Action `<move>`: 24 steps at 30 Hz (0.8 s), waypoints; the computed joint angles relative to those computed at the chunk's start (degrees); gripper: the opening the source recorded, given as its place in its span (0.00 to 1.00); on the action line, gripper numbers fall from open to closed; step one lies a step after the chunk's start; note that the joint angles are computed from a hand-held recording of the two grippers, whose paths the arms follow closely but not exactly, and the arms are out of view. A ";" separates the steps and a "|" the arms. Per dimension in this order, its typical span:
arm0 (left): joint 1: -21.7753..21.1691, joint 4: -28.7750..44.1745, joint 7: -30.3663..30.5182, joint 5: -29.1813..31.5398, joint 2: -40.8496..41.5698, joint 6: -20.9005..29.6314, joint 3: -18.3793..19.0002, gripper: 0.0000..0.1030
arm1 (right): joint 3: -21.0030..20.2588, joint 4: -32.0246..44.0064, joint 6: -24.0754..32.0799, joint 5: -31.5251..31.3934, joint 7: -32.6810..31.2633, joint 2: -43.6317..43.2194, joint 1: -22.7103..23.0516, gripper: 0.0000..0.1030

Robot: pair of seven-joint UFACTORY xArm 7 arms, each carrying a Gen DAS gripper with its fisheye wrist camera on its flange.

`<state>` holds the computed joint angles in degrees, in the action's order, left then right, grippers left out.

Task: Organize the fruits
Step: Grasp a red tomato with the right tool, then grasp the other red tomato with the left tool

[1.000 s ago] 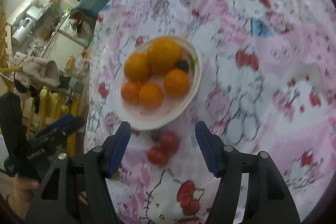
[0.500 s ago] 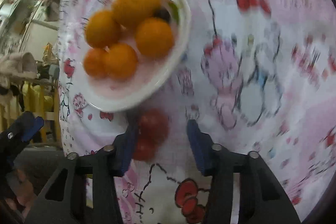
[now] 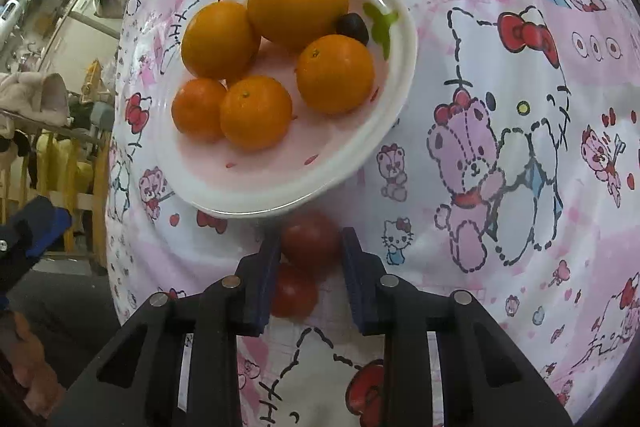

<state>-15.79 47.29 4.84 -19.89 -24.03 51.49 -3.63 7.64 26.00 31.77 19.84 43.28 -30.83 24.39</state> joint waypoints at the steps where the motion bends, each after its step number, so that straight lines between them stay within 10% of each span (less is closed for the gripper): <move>1: 0.12 -0.07 -0.02 0.04 -0.01 -0.31 0.08 0.79 | -0.02 -0.46 -0.22 0.13 0.18 -0.78 0.00 0.31; 24: -3.52 -4.06 5.84 3.21 -2.31 -4.00 -1.91 0.79 | -0.54 -8.79 -0.89 -3.39 11.22 -21.77 -3.75 0.31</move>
<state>-19.31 43.24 10.68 -16.68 -26.34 47.49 -5.54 7.10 17.21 30.88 16.45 54.50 -52.60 20.64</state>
